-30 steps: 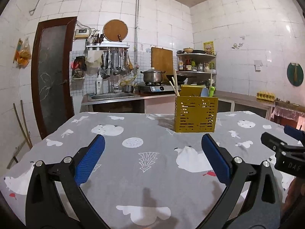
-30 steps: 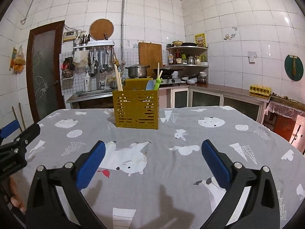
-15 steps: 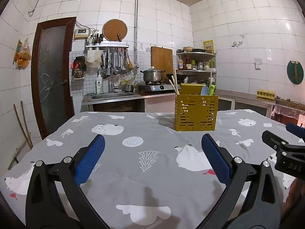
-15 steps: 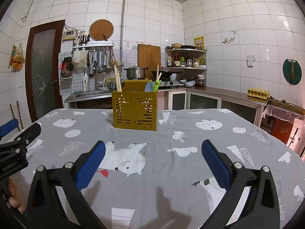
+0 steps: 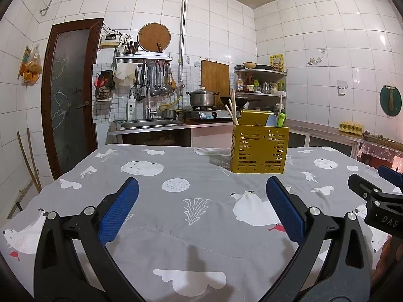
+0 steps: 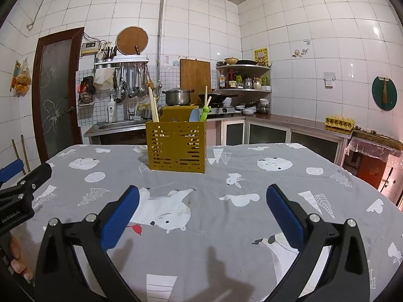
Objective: Organize utensils
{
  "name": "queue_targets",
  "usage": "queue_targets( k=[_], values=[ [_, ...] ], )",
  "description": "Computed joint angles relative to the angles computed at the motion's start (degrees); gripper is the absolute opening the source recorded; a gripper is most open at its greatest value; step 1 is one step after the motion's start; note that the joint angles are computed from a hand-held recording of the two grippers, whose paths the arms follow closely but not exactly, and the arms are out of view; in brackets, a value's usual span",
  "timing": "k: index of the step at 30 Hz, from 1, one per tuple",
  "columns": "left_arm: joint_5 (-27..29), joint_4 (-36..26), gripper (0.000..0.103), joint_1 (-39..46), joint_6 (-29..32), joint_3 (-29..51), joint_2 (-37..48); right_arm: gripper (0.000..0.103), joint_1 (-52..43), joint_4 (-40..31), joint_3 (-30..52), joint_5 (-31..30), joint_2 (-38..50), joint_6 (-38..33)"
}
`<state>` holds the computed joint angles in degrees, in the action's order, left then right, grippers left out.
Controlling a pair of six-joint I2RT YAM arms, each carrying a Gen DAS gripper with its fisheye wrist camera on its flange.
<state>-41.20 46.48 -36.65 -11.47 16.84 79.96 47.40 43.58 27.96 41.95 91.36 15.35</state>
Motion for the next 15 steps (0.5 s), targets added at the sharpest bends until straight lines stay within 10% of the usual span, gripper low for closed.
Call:
queue_targets(
  k=[15],
  values=[
    [0.1,-0.1,0.098,0.1,0.0,0.0,-0.1,0.098,-0.1,-0.3,-0.1,0.0,-0.1,-0.1]
  ],
)
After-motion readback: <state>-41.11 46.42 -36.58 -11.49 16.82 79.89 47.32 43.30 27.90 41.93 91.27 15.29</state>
